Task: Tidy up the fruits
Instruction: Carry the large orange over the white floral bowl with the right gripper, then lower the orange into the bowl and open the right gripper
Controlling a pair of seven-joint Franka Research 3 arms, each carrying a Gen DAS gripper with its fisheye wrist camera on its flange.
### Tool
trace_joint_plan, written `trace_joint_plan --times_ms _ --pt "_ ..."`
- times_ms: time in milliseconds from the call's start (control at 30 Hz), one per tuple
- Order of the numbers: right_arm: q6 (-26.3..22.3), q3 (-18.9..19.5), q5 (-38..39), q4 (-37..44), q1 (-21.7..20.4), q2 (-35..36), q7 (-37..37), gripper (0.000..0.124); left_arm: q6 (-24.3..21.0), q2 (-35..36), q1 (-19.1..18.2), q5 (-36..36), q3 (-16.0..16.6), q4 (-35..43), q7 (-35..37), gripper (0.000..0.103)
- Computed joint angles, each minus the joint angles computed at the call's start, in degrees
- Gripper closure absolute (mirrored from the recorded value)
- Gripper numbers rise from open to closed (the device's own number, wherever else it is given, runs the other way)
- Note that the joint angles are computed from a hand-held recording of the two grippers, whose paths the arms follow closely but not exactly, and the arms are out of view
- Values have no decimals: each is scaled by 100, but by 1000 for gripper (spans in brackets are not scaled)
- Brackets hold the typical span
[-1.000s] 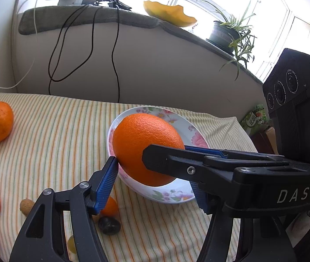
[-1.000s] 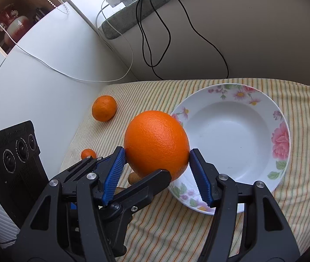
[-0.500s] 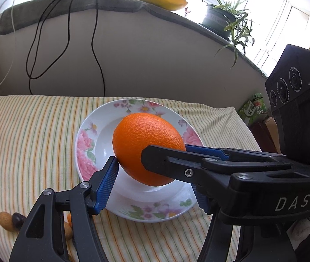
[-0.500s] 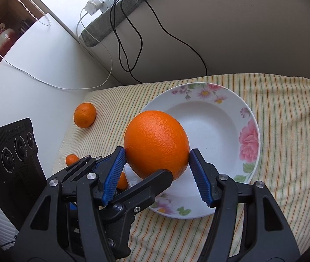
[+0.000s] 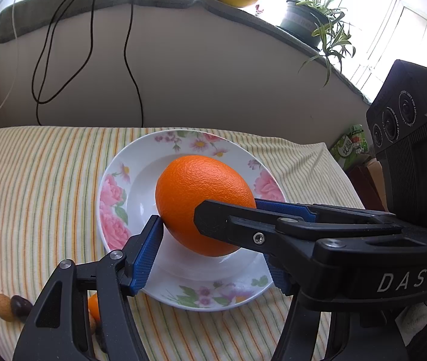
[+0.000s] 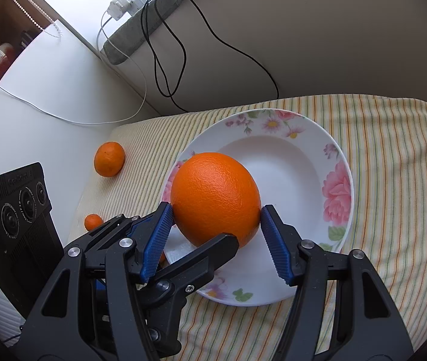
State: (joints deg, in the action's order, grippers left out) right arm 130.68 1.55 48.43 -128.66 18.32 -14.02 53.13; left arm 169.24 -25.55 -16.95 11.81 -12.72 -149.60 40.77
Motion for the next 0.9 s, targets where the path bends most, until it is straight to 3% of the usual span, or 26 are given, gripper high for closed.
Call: trace_joint_plan --times_ms 500,900 --pt "244 -12 -120 -76 11 -139 55 60 -168 -168 166 275 -130 -30 -153 42" --pt "564 25 -247 -291 80 -375 118 49 -406 -428 281 507 -268 -104 -322 38"
